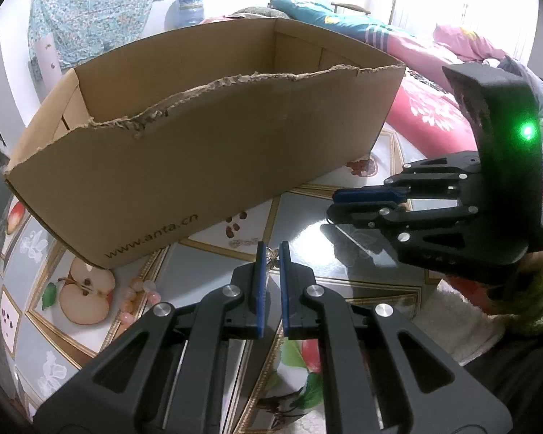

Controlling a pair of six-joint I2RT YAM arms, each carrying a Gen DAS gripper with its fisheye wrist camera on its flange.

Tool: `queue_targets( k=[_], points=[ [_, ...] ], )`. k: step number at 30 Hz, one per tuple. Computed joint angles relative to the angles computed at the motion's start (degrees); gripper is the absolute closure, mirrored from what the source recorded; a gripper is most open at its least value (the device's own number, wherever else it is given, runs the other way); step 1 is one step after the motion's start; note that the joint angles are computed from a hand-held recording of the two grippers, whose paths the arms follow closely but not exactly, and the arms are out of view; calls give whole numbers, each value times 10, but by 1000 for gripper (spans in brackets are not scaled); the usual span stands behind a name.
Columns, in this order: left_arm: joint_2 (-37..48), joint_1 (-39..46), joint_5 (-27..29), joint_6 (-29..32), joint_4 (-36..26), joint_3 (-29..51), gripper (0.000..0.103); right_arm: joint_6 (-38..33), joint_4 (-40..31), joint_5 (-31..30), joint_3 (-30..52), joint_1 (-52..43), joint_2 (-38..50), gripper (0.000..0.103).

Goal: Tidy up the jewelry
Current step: 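Carry both held pieces over the box and open both grippers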

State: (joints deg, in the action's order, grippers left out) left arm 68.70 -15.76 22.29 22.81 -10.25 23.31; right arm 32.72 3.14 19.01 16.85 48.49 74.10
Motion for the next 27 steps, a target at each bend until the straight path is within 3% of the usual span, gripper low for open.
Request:
queue_targets(
  k=[7,14,18,22,27],
  points=[
    [-28,8,14,1,-22,6,97,14,-77,12,-2,13,-107,92],
    [-76,46,88,10,-91,55,97,-4,-157,36,32,24,-228,92],
    [-66,61,128,6,-114,104,97,-37,-169,33,61,-1,-250,92],
    [-22,45,95,-20,-92,148,97,-69,-149,-21,90,-77,-217,92],
    [99,11,23,-47,-79,241,97,-90,-143,-60,147,-142,-117,92]
  ],
)
